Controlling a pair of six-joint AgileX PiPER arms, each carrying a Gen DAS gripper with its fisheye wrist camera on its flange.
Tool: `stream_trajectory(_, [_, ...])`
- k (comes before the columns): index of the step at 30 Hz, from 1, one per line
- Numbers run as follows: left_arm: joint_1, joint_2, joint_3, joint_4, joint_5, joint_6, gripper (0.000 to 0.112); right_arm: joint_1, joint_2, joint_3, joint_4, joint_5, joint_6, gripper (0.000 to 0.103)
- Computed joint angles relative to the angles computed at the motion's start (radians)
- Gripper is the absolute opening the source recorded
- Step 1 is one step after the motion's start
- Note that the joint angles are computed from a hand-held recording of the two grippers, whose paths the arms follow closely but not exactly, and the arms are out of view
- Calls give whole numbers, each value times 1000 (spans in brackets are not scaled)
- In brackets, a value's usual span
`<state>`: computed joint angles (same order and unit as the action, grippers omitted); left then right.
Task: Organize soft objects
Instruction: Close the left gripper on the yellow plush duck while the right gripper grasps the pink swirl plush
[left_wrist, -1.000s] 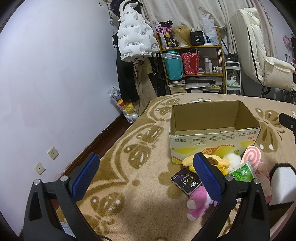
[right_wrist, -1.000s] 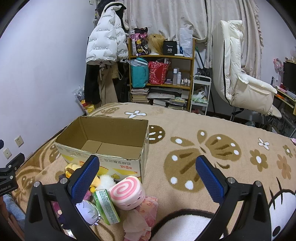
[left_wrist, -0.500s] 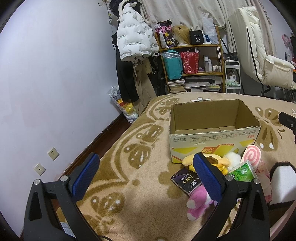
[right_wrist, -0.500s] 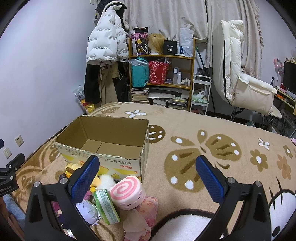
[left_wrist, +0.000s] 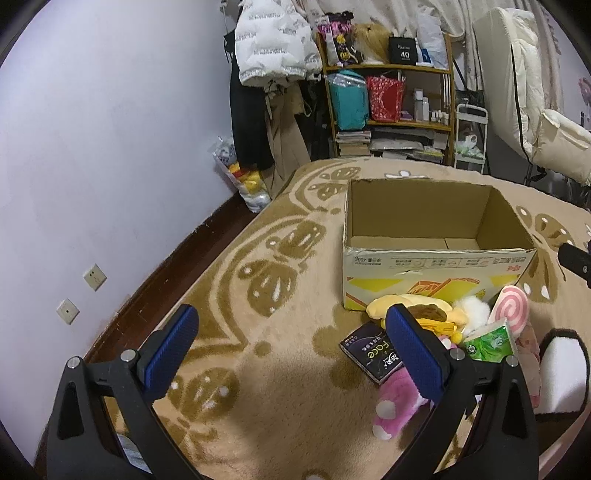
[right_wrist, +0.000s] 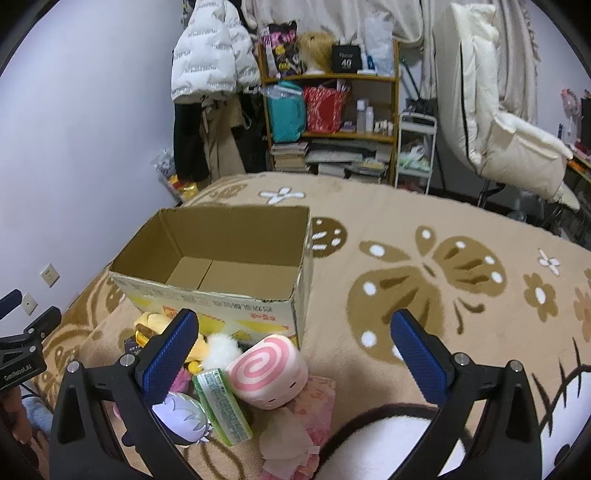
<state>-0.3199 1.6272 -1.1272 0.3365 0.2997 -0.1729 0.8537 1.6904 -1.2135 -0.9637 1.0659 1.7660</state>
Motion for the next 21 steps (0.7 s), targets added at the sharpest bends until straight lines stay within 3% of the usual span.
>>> stream_trajectory(9, [-54, 110, -99, 39, 11, -15, 100, -107, 34, -18, 90, -126, -136, 103])
stream_trajectory(16, [-71, 205, -210, -173, 65, 184, 100, -181, 88, -58, 205, -192, -275, 103])
stream_trajectory(21, [-86, 250, -247, -232, 96, 254, 100, -227, 116, -61, 278, -241, -344, 103])
